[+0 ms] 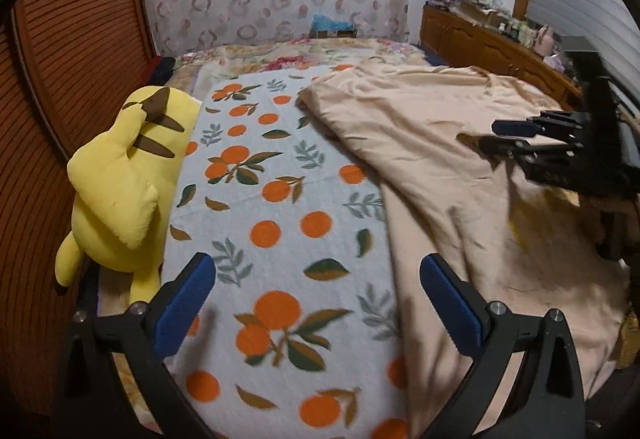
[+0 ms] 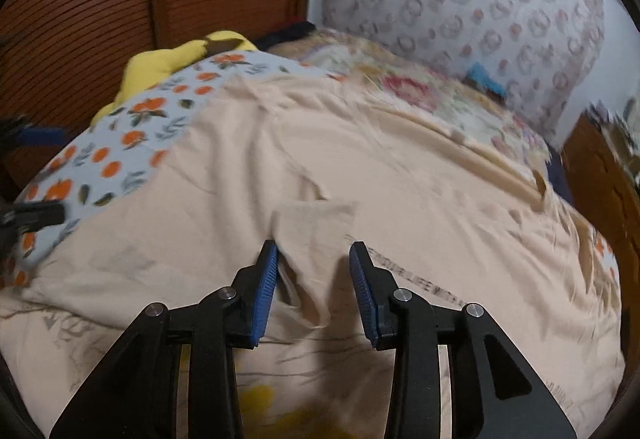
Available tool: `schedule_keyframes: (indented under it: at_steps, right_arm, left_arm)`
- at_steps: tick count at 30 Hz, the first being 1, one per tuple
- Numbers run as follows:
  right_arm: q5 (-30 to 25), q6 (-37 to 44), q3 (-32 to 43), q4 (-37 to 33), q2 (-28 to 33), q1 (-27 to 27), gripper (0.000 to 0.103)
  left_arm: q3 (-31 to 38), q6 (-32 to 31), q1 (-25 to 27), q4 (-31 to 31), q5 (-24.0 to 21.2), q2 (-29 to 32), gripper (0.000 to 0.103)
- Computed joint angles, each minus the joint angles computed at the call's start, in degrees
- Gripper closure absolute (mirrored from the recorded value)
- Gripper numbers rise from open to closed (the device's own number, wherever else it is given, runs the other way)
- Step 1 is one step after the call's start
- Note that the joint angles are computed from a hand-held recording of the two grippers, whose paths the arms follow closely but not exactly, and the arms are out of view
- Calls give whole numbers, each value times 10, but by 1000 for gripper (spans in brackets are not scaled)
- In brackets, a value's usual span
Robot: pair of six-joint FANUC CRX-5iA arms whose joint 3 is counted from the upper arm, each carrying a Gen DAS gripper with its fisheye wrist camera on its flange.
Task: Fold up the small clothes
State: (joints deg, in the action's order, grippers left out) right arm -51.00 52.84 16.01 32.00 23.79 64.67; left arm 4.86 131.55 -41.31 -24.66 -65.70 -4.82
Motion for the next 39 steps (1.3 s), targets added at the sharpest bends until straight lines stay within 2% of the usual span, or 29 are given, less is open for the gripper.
schedule_keyframes:
  at_steps: [3,6,9,10,11,12,14,20,28,29,31,36,39]
  right_arm:
    - [-9,-46,-33,36,-22,-7,67]
    - [0,-71,-76,51,-57,-15,67]
    - [10,-91,-112,58,-90,-18,67]
    - [15,-96,-123,57,-102,-19,67]
    - [21,-102,-135,57,-113,-20,67]
    - [28,-108,-150,57,-127,-19,67]
    - [37,-119,-178,57,-154,-17,67]
    - [35,-133,-232,47,-200,-1,67]
    - [34,-186,-301,55,-251,4,67]
    - [33,-189,-305,54,-255,4,67]
    - [35,-200,-318,57,-263,5,67]
    - [45,-217,-332,66,-273,4,67]
    - [46,-225,-336,73,-274,5,67]
  left_arm:
    - [6,2,-9,0,9,2,0]
    - [4,-2,-10,13,41,2,1]
    - [2,-24,-4,44,78,7,8]
    - [2,-29,-3,50,85,9,15]
    - [3,-36,-1,58,93,13,26]
    - [6,-44,1,69,96,19,31]
    - [9,-62,5,92,108,30,55]
    - [29,-92,6,128,109,68,76]
    - [71,-88,-3,104,64,102,78]
    - [73,-91,-3,102,64,104,83]
    - [76,-98,-7,101,66,106,99]
    - [88,-111,-31,93,81,105,101]
    - [110,-128,-47,97,74,114,101]
